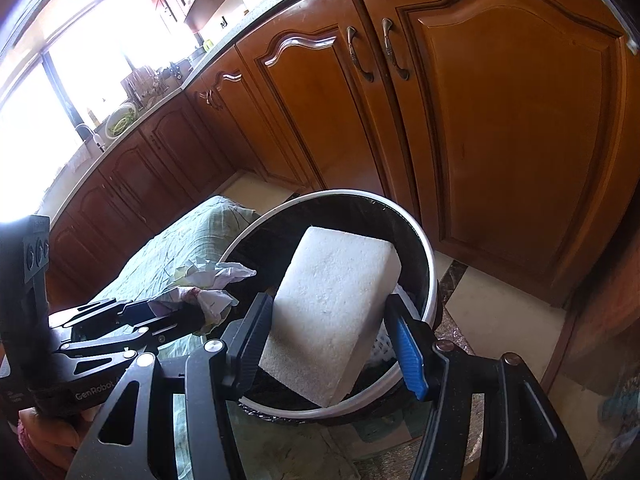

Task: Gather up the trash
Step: 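Carry the paper and sponge over the bin and open both tools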

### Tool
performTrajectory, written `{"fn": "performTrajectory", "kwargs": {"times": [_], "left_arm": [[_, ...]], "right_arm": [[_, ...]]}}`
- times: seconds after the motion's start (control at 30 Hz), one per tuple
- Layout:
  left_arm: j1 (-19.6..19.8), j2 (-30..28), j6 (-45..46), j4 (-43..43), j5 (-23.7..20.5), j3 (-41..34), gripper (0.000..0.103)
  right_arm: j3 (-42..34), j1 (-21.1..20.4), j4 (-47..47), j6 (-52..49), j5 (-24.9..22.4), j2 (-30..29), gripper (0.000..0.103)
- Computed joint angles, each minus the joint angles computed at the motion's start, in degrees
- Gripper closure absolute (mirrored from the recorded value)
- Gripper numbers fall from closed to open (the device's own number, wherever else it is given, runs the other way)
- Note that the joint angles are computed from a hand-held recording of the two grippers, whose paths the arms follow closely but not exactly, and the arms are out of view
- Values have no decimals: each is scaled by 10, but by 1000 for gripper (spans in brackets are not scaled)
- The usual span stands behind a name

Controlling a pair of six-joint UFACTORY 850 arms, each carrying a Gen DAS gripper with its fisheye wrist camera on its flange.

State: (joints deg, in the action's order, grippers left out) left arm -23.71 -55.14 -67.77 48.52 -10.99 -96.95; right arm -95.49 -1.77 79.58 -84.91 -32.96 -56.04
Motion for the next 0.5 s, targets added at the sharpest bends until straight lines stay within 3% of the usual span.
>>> {"fn": "performTrajectory", "kwargs": {"times": [0.5], "left_arm": [[5, -46, 172, -156, -44, -81, 63]], "right_arm": [[-56, 4, -73, 75, -2, -34, 40]]}}
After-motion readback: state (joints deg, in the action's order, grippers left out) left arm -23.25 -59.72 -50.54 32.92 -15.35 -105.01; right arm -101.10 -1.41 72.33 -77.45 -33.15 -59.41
